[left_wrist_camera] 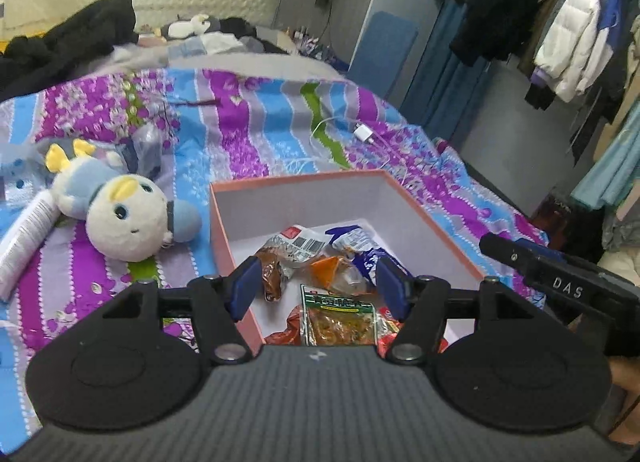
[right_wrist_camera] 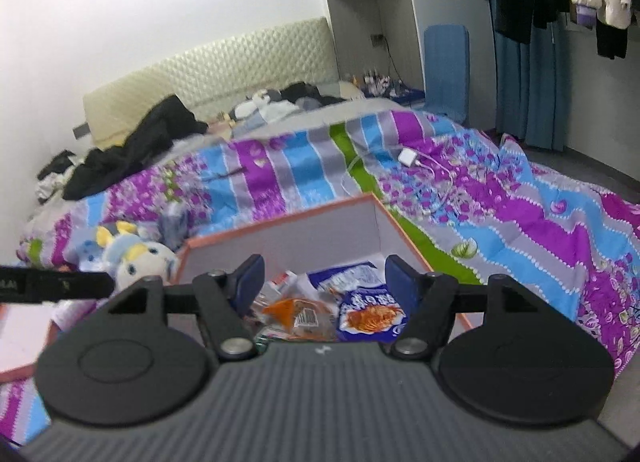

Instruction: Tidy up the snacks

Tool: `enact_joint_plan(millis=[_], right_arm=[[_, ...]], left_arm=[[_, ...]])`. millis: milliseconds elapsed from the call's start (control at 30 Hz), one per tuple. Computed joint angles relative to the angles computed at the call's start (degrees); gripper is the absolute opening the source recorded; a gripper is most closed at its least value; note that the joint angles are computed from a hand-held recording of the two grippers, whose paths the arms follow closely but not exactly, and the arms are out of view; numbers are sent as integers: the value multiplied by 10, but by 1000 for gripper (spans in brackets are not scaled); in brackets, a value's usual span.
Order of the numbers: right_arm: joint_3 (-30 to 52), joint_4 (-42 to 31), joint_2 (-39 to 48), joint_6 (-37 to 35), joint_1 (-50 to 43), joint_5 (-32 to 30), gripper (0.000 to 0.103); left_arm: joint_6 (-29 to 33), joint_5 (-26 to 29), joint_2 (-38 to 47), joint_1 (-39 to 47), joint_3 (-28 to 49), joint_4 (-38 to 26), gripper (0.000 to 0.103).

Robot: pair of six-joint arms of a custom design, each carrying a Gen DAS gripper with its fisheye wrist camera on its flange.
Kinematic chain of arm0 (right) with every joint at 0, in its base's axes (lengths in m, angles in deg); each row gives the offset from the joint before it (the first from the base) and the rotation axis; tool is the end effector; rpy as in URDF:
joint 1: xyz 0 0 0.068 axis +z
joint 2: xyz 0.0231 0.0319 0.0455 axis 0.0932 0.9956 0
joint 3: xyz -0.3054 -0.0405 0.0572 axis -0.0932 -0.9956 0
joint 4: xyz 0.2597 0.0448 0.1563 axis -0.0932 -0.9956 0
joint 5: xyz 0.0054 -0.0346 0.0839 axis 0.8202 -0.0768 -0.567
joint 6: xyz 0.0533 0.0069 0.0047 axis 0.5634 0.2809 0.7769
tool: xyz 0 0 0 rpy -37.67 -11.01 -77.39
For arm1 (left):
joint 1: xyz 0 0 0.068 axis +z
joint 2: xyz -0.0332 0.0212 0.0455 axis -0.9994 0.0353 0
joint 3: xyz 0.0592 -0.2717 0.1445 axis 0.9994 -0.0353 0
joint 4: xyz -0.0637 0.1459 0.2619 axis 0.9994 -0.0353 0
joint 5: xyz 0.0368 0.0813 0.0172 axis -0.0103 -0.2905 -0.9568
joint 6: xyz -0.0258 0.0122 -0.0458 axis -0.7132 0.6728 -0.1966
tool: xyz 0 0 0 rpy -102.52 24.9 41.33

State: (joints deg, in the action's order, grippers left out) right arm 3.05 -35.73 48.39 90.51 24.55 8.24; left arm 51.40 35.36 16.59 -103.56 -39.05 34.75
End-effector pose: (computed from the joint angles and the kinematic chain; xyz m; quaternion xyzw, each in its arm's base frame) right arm 0.2353 0.0893 0.2578 -0.1293 0.8339 0.2073 0.4950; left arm 0.1814 -0.0428 0.2915 -0.1255 0.8854 -0.0662 0.4427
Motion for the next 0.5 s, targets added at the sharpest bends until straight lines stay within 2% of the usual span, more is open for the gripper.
enact_joint_plan(millis=[200, 300, 433, 500], right_arm=[[14, -83, -103, 11, 18, 15, 69], [24, -122, -148, 14, 30, 31, 69], [40, -175, -200, 20, 49, 49, 69], [46, -196, -220, 21, 66, 69, 69]], left_arm=[[-35, -66, -82, -73, 44, -110, 68], [-70, -125, -105, -138, 74, -170, 68], [-144, -220, -122, -258, 113, -259, 68], [-220, -295, -121, -349, 134, -321, 68]])
